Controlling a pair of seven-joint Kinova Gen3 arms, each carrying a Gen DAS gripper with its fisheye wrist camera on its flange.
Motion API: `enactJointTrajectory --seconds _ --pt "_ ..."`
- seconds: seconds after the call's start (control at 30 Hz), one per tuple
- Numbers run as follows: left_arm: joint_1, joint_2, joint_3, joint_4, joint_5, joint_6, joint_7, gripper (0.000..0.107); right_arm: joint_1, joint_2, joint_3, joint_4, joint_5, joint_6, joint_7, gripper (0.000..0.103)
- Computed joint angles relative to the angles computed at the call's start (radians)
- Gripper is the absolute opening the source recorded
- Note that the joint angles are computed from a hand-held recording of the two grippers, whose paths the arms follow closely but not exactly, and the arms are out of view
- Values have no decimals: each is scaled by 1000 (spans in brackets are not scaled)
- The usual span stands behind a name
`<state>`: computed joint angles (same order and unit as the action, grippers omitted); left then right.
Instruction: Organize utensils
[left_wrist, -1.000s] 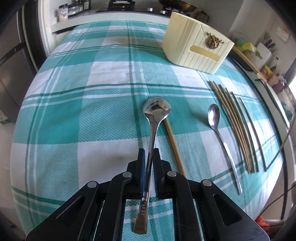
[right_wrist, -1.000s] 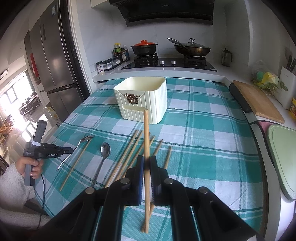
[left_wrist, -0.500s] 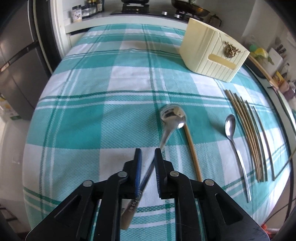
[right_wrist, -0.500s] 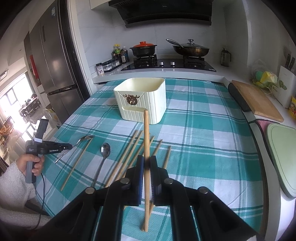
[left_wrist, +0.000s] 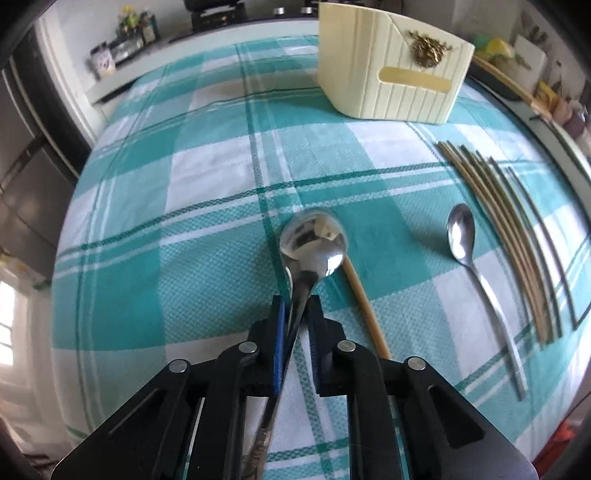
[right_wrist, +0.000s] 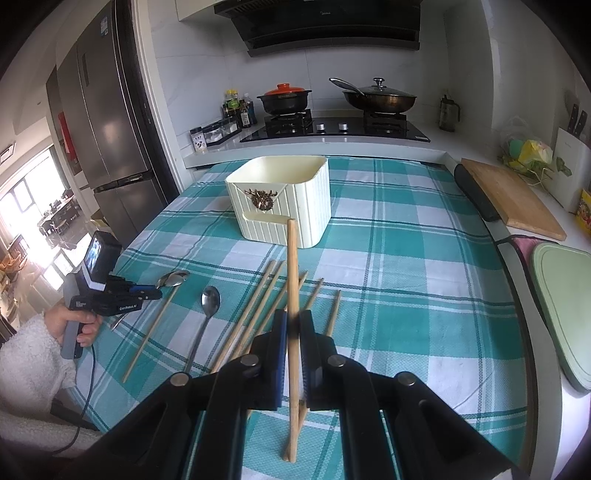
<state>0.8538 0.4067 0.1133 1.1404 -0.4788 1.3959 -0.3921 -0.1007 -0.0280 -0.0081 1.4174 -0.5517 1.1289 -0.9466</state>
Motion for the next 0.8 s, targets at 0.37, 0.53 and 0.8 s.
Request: enactJointTrajectory --seconds 0.37,0.53,0.8 --pt "-116 -169 38 249 61 -188 193 7 4 14 -5 2 -11 -11 -6 7" --pt "-113 -163 61 236 29 -162 215 20 -6 16 -14 3 1 -20 -14 7" --pt "-44 -19 25 44 -101 60 153 86 -22 31 -28 -13 28 -25 -30 7"
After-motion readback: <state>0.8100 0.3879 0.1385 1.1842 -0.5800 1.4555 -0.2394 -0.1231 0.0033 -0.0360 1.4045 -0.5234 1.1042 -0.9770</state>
